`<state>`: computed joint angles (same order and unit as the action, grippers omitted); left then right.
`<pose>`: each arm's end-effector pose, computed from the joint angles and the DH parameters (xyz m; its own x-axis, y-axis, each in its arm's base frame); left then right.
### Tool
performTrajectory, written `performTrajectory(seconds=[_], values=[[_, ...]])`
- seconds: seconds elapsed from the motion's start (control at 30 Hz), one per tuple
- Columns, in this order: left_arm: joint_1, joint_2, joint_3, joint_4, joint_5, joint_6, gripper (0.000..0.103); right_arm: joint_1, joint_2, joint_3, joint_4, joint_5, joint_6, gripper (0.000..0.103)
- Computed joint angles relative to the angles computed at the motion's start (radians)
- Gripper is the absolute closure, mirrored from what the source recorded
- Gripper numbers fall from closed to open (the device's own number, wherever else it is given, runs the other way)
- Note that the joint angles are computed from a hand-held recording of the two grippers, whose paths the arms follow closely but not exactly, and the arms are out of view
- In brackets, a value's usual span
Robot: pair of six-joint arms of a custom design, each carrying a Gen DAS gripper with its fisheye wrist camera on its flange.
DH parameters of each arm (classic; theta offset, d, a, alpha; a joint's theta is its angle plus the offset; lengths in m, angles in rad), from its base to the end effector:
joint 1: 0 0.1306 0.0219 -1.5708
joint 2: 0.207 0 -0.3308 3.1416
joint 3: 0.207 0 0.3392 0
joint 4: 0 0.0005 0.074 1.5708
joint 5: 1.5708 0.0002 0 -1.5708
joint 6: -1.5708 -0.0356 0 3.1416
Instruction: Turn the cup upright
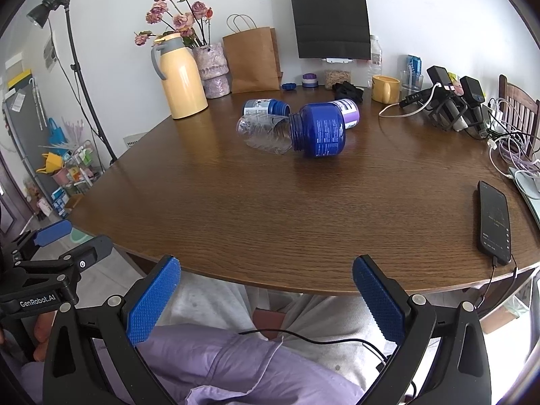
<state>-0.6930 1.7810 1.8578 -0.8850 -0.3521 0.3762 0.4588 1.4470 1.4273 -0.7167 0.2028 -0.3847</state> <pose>0.4447 -0.3539 0.3812 -0.6703 0.1084 -0.7341 0.1829 0.9829 -0.0219 0.4239 0.2009 0.3803 -0.6707 0.0787 -0.7375 -0.0521 0.9869 0.1526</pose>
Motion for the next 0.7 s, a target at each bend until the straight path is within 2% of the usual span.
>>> performTrajectory(seconds=[0.7], values=[[0.001, 0.014, 0.026, -0.030, 0.002, 0.002, 0.000, 0.007, 0.005, 0.001, 0.002, 0.005, 0.001, 0.000]])
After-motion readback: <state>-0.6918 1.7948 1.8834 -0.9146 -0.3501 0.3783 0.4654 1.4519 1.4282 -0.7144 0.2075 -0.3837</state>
